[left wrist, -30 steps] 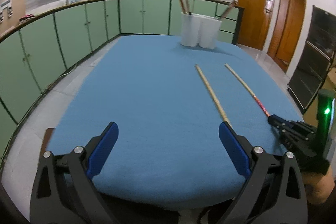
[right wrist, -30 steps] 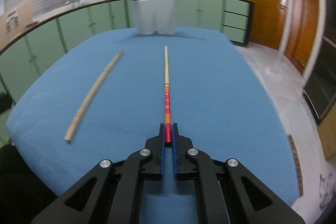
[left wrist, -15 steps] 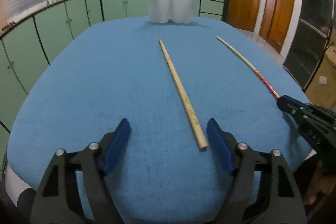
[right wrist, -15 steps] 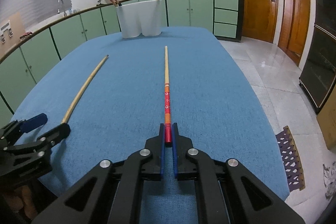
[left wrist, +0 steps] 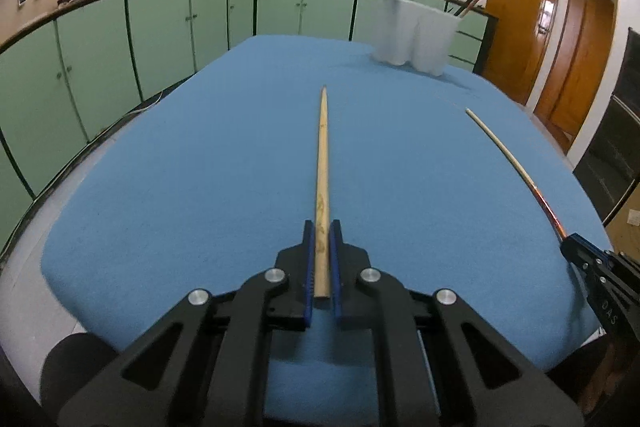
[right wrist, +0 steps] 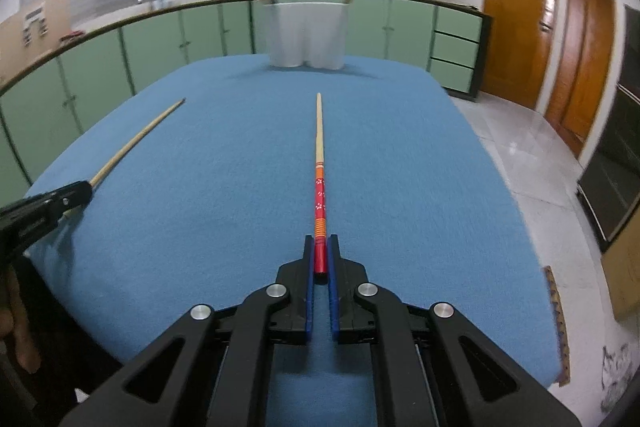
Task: Organize utensils
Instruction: 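Grasp the tan chopstick with the left gripper while the right gripper holds the red-patterned one, then carry both chopsticks to the white holder and release them inside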
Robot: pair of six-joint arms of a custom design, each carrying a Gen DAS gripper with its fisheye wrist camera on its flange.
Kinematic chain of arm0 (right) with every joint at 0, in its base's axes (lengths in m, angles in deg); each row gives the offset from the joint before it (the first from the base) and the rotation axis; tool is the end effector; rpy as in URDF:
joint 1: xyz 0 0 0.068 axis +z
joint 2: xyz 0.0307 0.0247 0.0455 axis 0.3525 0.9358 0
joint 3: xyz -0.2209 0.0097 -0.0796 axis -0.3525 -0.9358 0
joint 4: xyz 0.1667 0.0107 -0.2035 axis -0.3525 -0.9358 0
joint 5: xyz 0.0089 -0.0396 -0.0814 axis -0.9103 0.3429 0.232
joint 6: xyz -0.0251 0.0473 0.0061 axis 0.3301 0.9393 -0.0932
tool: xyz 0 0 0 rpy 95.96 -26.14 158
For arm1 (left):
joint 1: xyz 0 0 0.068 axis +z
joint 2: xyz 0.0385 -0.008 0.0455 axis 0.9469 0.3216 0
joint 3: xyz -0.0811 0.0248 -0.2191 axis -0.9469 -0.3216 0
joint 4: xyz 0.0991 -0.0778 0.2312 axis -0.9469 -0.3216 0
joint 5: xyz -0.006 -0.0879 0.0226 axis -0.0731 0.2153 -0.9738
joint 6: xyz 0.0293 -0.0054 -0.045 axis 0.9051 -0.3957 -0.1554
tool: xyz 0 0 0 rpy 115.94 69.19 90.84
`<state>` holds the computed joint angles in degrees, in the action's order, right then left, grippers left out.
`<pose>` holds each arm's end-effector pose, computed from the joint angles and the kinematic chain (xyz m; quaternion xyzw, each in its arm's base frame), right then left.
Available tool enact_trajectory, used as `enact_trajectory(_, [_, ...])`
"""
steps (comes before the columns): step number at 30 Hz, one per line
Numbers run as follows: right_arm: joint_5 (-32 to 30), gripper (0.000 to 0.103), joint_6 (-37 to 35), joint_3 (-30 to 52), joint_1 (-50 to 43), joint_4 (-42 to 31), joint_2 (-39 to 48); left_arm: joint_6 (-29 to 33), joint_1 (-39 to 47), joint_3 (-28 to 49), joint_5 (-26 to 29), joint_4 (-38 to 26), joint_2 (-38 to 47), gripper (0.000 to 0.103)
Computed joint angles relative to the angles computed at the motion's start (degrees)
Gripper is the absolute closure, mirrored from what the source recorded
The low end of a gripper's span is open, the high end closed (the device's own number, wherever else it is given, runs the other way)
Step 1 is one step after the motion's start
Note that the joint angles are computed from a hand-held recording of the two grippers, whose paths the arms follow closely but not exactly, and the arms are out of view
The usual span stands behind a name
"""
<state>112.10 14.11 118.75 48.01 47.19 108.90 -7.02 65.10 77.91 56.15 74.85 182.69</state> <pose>0.2478 0.1097 0.0873 0.0849 0.9019 -0.0325 0.4222 0.3535 -0.0439 0.0944 0.0984 0.9096 -0.0879 0.3941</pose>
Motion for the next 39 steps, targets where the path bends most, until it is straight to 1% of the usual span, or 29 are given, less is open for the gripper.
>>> enact_trajectory(3, [-0.44,0.096,1.08,0.78,1.5,-0.34,0.27,1.98,1.29,0.13,0.71,-1.82,-0.63,0.092])
enact_trajectory(4, [-0.56,0.095,1.48,0.55,1.79,-0.44,-0.12,2.51,1.55,0.23,0.5,-2.54,-0.93,0.078])
enact_trajectory(5, [-0.42,0.092,1.71,0.25,2.0,-0.86,-0.68,3.07,1.71,0.19,0.64,-3.12,-1.22,0.069])
enact_trajectory(6, [-0.06,0.088,1.9,-0.17,2.17,-0.99,-1.16,3.61,1.72,-0.45,0.15,-2.84,-1.77,0.052])
enact_trajectory(7, [0.35,0.087,2.33,-0.67,2.49,-1.0,-1.55,4.16,1.76,-0.89,-0.24,-2.62,-2.01,0.047])
enact_trajectory(8, [0.58,0.086,2.52,-0.74,2.69,-0.9,-1.46,4.89,1.76,-1.1,-0.21,-2.44,-1.91,0.047])
enact_trajectory(9, [1.14,0.086,2.46,-0.69,3.06,-0.75,-1.18,5.41,1.87,-1.51,-0.24,-2.1,-2.09,0.047])
enact_trajectory(10, [1.66,0.086,2.24,-0.24,3.33,-0.89,-0.68,5.44,1.91,-1.69,0.07,-1.86,-2.15,0.05])
enact_trajectory(11, [1.8,0.087,1.99,0.09,3.42,-0.91,-0.34,5.48,2.1,-1.47,0.96,-1.99,-2.04,0.056])
enact_trajectory(13, [1.23,0.091,1.71,0.25,3.09,-0.78,-0.23,6.09,2.4,-0.83,2.37,-2.69,-1.8,0.091])
enact_trajectory(14, [1.08,0.097,1.8,0.29,3.06,-1.28,-0.68,6.16,2.81,-0.08,3.43,-3.85,-1.69,0.096])
enact_trajectory(17, [1.74,0.097,3.38,-0.9,4.25,-3.56,-4.72,6.31,3.74,-0.33,5.47,-6.48,-3.98,0.097])
enact_trajectory(20, [3.33,0.097,6.45,-2.38,6.67,-8.33,-13.04,5.89,5.62,-1.33,8.49,-10.31,-9.36,0.097])
enact_trajectory(22, [4.96,0.097,8.91,-2.69,8.77,-13.73,-20.25,5.74,7.02,-1.73,10.62,-13.46,-13.87,0.097])
enact_trajectory(24, [6.47,0.097,9.95,-1.6,10.31,-18.56,-25.13,6.05,7.89,-1.56,12.23,-15.9,-16.86,0.097])
enact_trajectory(26, [7.37,0.097,9.5,0.97,11.3,-24.22,-29.42,6.59,8.78,-1.02,13.75,-18.34,-20.29,0.097])
enact_trajectory(28, [7.14,0.097,8.23,4.22,11.31,-28.79,-31.43,7.42,9.29,0.99,14.98,-21.56,-22.75,0.097])
enact_trajectory(32, [4.01,0.097,4.16,13.03,8.87,-37.36,-32.4,8.82,9.95,7.21,17.03,-27.53,-23.54,0.097])
enact_trajectory(34, [2.17,0.097,2.27,16.81,7.56,-39.45,-31.0,10.02,9.8,10.49,17.43,-29.97,-23.2,0.097])
enact_trajectory(36, [-0.16,0.097,-0.98,21.39,5.44,-42.13,-29.13,11.47,9.41,15.86,17.92,-34.13,-21.43,0.097])
enact_trajectory(39, [-3.17,0.097,-4.41,28.54,2.92,-45.5,-24.66,13.01,9.05,21.38,18.6,-38.68,-19.42,0.097])
